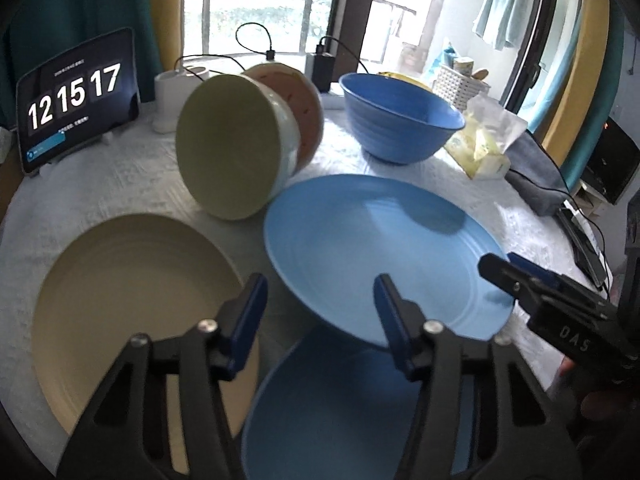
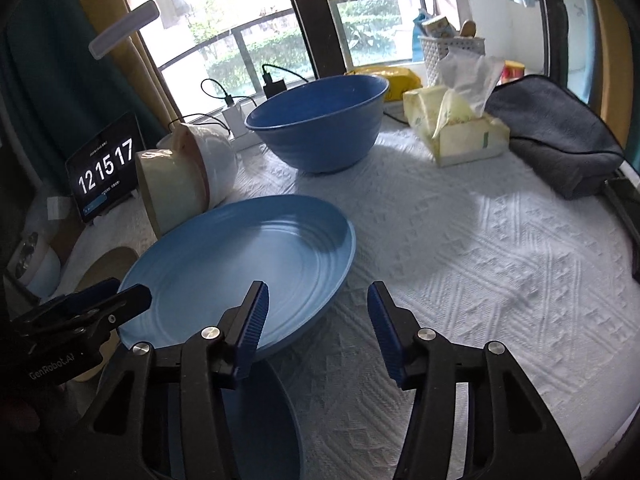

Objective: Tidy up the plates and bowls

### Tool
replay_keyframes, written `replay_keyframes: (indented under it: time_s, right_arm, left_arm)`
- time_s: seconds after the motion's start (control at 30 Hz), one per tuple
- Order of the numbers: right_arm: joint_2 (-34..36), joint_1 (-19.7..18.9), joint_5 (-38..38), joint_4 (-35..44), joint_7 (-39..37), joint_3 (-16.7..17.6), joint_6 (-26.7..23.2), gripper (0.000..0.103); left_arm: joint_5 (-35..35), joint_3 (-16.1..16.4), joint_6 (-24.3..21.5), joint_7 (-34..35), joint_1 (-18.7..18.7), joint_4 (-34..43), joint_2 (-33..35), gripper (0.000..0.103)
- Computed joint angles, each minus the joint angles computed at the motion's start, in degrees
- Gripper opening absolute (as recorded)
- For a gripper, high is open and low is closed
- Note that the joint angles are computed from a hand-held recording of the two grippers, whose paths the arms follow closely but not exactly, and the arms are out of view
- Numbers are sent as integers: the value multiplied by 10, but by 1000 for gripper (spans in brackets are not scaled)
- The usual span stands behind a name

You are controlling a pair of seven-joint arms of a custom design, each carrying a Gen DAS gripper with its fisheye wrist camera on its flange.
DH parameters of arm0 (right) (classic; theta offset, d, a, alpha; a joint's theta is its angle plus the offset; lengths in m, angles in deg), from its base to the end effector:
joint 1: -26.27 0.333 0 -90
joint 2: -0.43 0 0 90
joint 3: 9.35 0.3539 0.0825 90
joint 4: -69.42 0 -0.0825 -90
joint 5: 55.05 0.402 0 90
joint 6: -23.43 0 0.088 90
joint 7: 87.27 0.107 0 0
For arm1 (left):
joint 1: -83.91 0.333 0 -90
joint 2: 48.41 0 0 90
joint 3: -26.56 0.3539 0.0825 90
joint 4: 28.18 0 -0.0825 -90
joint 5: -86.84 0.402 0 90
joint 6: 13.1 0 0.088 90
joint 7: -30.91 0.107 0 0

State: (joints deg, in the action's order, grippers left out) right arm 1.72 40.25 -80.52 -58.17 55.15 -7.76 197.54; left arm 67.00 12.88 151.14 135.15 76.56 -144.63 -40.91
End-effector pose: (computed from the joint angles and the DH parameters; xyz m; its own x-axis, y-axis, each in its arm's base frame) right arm 0.5580 0.1896 0.4782 -0.0940 -0.9495 -0.2994 -0.7063 0.2755 -0.6521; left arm 0.6076 -0.2068 0.4913 -0.3494 -0.9239 0.1561 -0.7407 0.1703 -0.6499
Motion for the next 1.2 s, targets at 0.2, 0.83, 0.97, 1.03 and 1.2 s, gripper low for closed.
replay_keyframes:
  time_s: [0.2,0.83,0.97,1.03,1.2]
  right_arm:
    - [0,3,34,1,-29,4,-3,42]
    - [-28,-9,-93,4,82,19,-55,37]
    - [-37,-12,-113,1,101,26,-61,37]
    - [-41,-14,-127,1,114,30,-67,37]
    - [-54,-18,-153,-1,140,41,-78,37]
  left_arm:
    - [11,2,-11,-7,-3,6,2,49]
    - [-87,-4,7,90,-1,-27,-32,46]
    - [-121,0,11,119,-4,-38,-45,46]
    - [-139,2,16,136,-7,-45,-53,46]
    - [-188,12,23,179,-17,-63,-73,46]
